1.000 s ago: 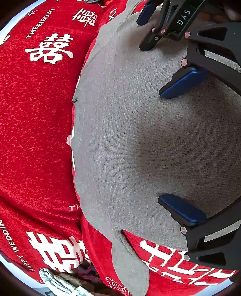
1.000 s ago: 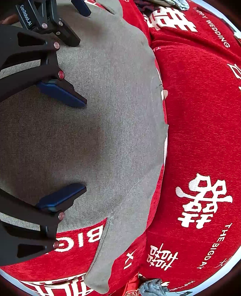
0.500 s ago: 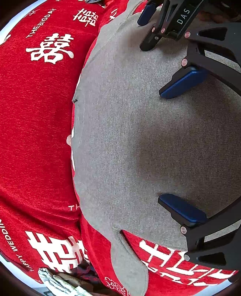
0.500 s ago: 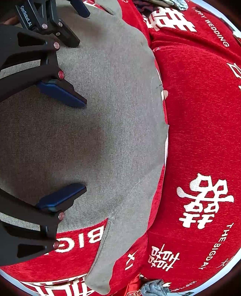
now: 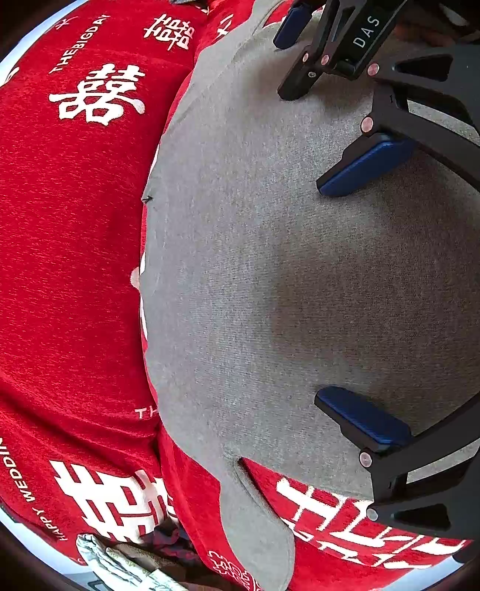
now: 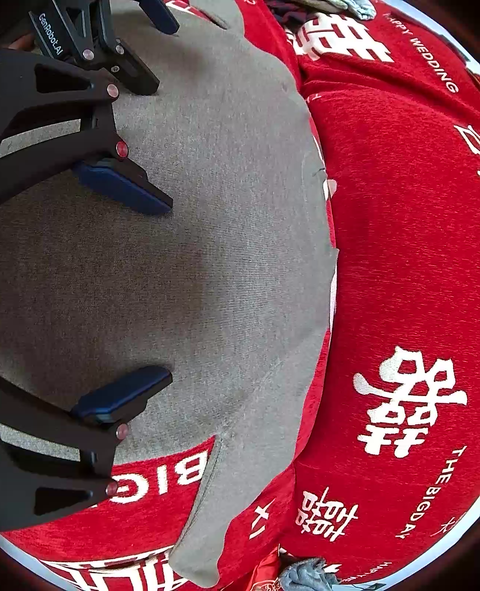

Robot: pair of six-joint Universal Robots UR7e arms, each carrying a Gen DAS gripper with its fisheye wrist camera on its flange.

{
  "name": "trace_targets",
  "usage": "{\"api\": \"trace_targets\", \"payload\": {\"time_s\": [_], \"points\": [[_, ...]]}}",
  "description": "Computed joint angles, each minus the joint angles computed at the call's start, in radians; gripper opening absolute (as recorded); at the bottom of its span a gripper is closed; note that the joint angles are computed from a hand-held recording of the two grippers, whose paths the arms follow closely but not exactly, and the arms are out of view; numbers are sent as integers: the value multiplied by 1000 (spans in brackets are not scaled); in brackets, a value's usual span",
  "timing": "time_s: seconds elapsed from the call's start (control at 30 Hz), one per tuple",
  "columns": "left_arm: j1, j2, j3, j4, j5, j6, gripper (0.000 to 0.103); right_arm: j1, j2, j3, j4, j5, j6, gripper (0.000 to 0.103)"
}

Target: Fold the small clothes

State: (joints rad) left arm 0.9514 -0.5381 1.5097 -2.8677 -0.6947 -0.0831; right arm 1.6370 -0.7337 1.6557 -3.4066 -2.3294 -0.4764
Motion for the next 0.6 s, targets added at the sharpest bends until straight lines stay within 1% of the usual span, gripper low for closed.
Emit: {"api": "trace_targets", "payload": {"time_s": [0.07, 0.13, 0.33, 0.47, 0.53, 0.6], "points": [[1, -1, -1, 9, -1, -5, 103, 2, 1, -7, 15, -8, 4, 86], [3, -7, -17, 66, -7, -32, 103, 5, -3, -13, 52, -19, 18, 86], [2, -11, -53, 206, -4, -111, 103, 16, -23, -51, 241, -64, 106, 86], [10, -18, -111, 388, -37, -183, 103, 21, -35, -73, 362, -86, 164, 86], [10, -16, -133, 449, -43, -213, 103, 23, -37, -85, 413, -94, 193, 87], [10, -15, -142, 476, -45, -232, 103, 25, -39, -96, 453, -103, 221, 87]]}}
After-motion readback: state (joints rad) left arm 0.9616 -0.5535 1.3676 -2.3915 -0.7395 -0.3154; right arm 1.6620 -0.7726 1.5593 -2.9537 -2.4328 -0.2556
